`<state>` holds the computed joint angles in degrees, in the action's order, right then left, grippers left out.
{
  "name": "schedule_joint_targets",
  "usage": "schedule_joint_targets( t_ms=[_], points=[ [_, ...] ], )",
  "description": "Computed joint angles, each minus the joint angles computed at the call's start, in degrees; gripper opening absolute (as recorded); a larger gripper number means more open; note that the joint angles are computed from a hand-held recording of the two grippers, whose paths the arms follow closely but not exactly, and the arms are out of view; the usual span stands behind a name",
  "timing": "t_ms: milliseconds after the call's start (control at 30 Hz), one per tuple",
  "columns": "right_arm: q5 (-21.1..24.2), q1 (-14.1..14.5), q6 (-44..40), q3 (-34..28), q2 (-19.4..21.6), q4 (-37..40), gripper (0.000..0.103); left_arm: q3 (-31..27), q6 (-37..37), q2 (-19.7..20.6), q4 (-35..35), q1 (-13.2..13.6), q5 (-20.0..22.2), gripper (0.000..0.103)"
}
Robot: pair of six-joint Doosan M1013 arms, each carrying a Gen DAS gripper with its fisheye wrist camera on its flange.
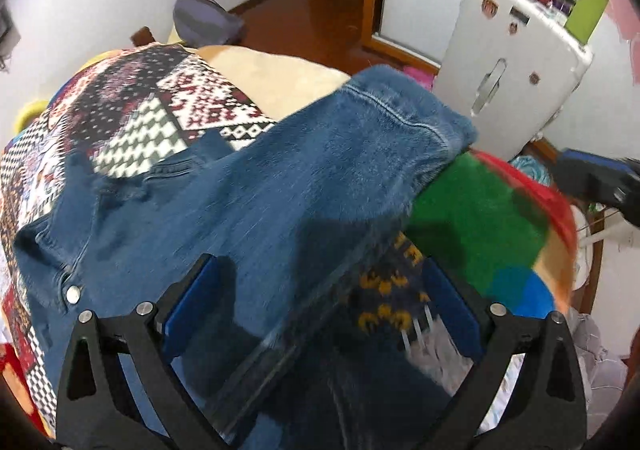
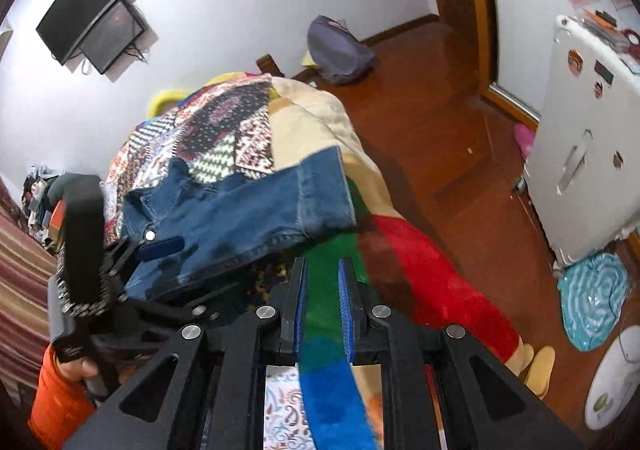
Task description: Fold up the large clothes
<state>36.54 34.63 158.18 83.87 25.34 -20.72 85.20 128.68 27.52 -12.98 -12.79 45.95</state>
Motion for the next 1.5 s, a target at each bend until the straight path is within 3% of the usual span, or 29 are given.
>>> schedule_joint_targets(
  t_ms=[67, 133, 200, 233, 300, 433, 667, 900, 1033, 1167, 1333, 1400, 1500],
  points=[
    [0.20, -0.12, -0.73, -0.19, 0.37, 1.30, 0.011, -0.07, -0.92, 0.50, 1.96, -0.68, -1.46, 0.084],
    [0.09, -0.40, -2.10, -0.27, 0.73, 3.12, 0.011, 0.50, -2.38, 0.53, 4.74, -1.22, -4.08, 0.061],
    [0.29, -0.42, -3.15, -0.52, 1.05, 4.00, 0.011, 0.95, 0.43, 0.12, 1.83, -0.54, -5.48, 0.051],
    [0.45, -0.37, -3.69, -0.74, 1.29, 4.34, 0.011, 1.18, 2.86, -0.22, -1.06, 0.05, -5.71, 0.040],
    [0.82, -0.34, -4.80, -1.26, 1.69, 5.03, 0.011, 1.31, 5.14, -0.78, -4.43, 0.87, -5.59, 0.027],
    [2.42, -0.01, -6.24, -2.77, 2.73, 5.28, 0.011, 1.37, 8.58, -2.12, -11.59, 2.81, -6.78, 0.019],
    [1.91, 0.78, -9.76, -5.32, 3.86, 6.52, 0.011, 2.22, 11.75, -4.87, -18.71, 6.86, -12.96, 0.016],
    [2.67, 2.06, -14.86, -10.17, 6.16, 7.33, 0.011, 3.34, 12.57, -7.21, -24.90, 13.19, -17.97, 0.015],
    [4.34, 2.80, -18.66, -14.45, 8.65, 8.44, 0.011, 4.08, 10.99, -7.83, -24.92, 16.65, -19.37, 0.014],
    [8.16, 3.52, -22.89, -19.76, 12.38, 9.01, 0.011, 4.90, 6.09, -7.41, -21.97, 20.06, -18.26, 0.014],
    [19.93, 4.07, -27.37, -27.88, 19.02, 8.90, 0.011, 5.68, 0.14, -5.50, -18.43, 23.16, -13.95, 0.015],
    [20.30, 3.95, -29.29, -27.97, 19.83, 10.16, 0.011, 6.34, 0.40, -4.65, -19.64, 24.61, -11.19, 0.015],
    [17.14, 4.02, -28.26, -25.20, 18.79, 9.20, 0.012, 8.21, 1.59, -4.60, -20.91, 25.61, -11.05, 0.018]
  ],
)
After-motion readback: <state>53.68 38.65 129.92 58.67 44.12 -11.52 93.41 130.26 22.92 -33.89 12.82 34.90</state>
